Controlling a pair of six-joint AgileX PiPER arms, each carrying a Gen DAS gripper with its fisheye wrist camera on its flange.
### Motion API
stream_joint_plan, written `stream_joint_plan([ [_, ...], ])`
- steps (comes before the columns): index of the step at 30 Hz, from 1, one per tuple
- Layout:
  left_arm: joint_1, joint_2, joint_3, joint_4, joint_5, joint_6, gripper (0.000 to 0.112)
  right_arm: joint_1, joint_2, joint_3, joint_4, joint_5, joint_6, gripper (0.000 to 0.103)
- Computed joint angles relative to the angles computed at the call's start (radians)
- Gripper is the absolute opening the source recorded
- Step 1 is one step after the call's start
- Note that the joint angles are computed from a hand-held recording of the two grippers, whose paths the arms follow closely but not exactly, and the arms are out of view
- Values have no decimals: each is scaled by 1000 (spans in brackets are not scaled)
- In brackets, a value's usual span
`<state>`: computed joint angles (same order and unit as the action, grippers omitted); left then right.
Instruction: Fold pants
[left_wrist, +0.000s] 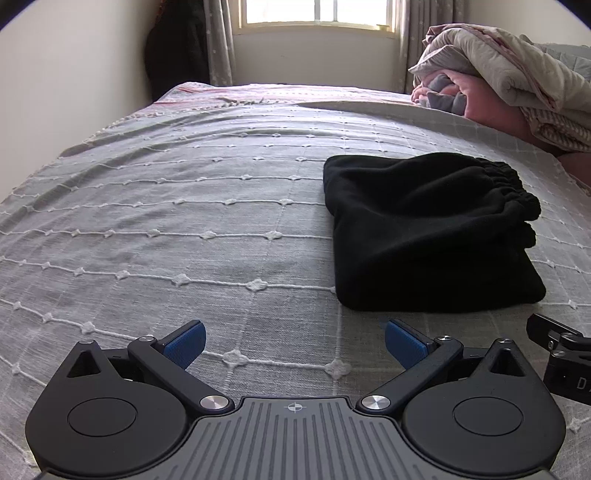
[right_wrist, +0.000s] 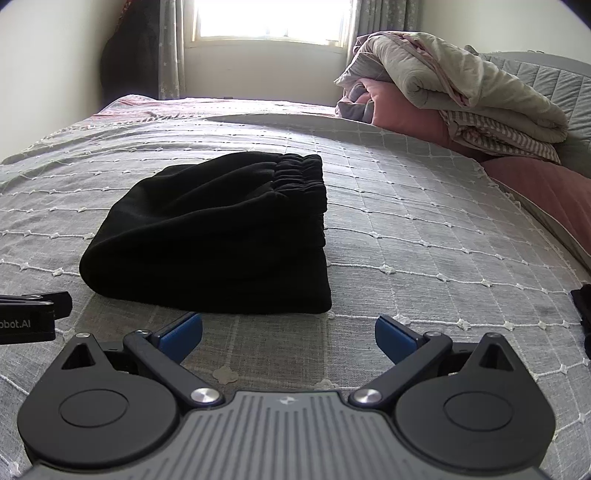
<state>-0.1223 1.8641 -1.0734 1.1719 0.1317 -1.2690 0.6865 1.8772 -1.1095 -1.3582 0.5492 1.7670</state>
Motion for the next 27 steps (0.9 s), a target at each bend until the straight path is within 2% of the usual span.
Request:
stream_joint_plan([
  [27, -17, 11, -4, -1, 15, 7, 103, 11, 16, -21, 23, 25, -15, 103],
])
